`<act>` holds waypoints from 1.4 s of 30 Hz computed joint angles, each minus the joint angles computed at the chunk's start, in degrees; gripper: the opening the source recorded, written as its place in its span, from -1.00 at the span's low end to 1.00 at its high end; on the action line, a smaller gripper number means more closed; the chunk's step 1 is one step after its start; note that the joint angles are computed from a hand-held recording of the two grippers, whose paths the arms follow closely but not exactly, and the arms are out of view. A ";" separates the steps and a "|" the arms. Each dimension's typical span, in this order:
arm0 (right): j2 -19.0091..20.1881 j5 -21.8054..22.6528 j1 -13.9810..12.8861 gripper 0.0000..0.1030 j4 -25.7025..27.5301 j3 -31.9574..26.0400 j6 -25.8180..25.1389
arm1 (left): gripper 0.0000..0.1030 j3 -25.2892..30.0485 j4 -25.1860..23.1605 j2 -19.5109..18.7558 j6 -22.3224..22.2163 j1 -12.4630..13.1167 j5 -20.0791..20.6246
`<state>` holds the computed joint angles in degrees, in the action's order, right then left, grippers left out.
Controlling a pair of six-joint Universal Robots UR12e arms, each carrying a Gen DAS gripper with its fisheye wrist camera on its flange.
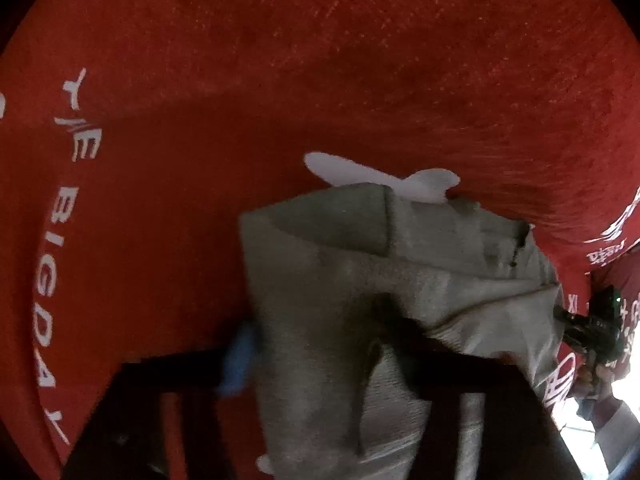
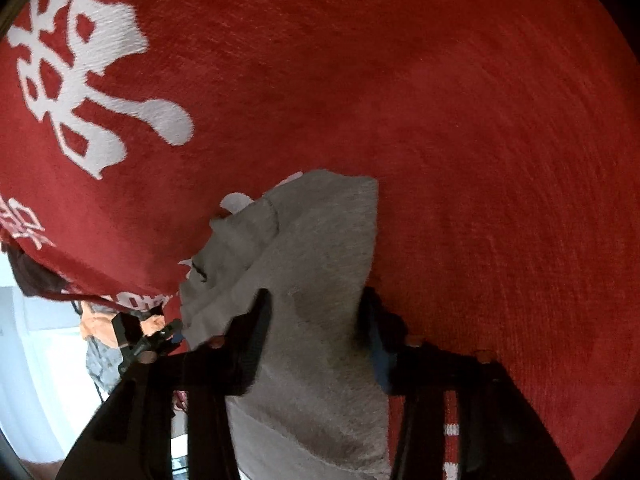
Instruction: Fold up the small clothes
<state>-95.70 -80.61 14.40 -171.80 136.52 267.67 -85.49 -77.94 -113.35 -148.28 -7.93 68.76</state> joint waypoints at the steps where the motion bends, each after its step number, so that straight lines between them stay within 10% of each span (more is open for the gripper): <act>1: -0.10 -0.23 0.10 -0.68 2.48 -0.82 -1.21 | -0.53 0.39 -0.44 -0.23 -0.31 0.06 0.31; 10: -1.55 -4.59 1.43 -0.71 22.85 -7.40 -13.21 | -0.80 -1.75 3.92 0.81 -0.35 1.55 0.21; 16: -1.75 -8.17 2.27 -0.60 16.09 -4.23 -3.82 | -0.65 -2.03 3.58 1.06 -3.01 2.30 -0.91; 20: -3.17 -10.58 3.28 -0.09 24.91 -6.88 -2.65 | 0.87 -4.69 10.44 3.41 -1.36 0.16 7.66; 27: -2.40 -16.26 6.76 -0.06 36.91 -14.52 -5.89 | 0.88 -9.12 15.27 7.27 -0.19 -0.85 12.94; 42: 2.61 -10.22 12.78 -0.05 31.60 -18.56 -5.17 | 0.91 -16.17 13.85 14.69 -0.46 -2.25 16.40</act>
